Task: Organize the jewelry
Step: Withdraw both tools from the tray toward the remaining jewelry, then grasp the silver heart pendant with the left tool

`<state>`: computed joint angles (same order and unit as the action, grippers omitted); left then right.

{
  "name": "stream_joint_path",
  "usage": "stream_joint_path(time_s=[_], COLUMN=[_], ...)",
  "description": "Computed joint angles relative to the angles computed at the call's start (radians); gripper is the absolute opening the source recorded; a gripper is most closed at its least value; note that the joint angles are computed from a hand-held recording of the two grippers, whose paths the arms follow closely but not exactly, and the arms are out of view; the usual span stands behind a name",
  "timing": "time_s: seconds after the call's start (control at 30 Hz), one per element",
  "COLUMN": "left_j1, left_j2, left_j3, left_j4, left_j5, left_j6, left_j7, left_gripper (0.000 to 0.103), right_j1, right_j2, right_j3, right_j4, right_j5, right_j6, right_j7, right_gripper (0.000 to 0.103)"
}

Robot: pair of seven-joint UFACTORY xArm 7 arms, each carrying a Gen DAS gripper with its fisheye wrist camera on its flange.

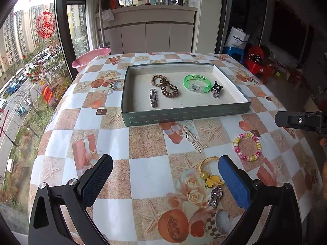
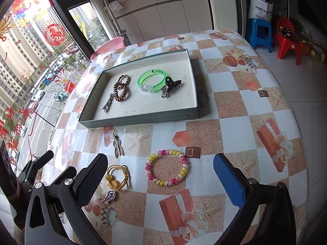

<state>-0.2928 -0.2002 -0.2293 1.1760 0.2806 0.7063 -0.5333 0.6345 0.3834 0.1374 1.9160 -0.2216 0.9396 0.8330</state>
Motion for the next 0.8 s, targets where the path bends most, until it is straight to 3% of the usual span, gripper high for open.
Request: stream_joint_path(time_s=[0.33,0.63,0.73,0.8], left_j1=[-0.038,-0.055,-0.063,-0.07], left_j2=[-0.022,0.001,0.017,0.024], left_j3=[-0.033,-0.042,-0.044,-0.042], left_j4=[-0.081,-0.079,-0.065,-0.059], left_j5=[-0.014,0.017,0.031,0.033], left_j6=[0.006,0.026,0.035,0.042], left_j7=[-0.023,-0.05,-0.05,-0.045], left_gripper=[0.103,0.103,0.09,0.09], right_j1=[-0.006,-0.006,-0.002,-0.002], right_j2=[-0.069,-0.065,-0.045,-0.031], right_j3=[0.023,0.025,0.018,0.015], right_j4=[-0.172,-0.199,-0.177,-0.162], right_j5=[0.002,-0.03,-0.044,-0.047], right_j6=[0.002,0.023,0.041,0.047], right_j7=[0.035,0.066,0.079,0.084], right_gripper=[0.103,0.103,0.103,0.103])
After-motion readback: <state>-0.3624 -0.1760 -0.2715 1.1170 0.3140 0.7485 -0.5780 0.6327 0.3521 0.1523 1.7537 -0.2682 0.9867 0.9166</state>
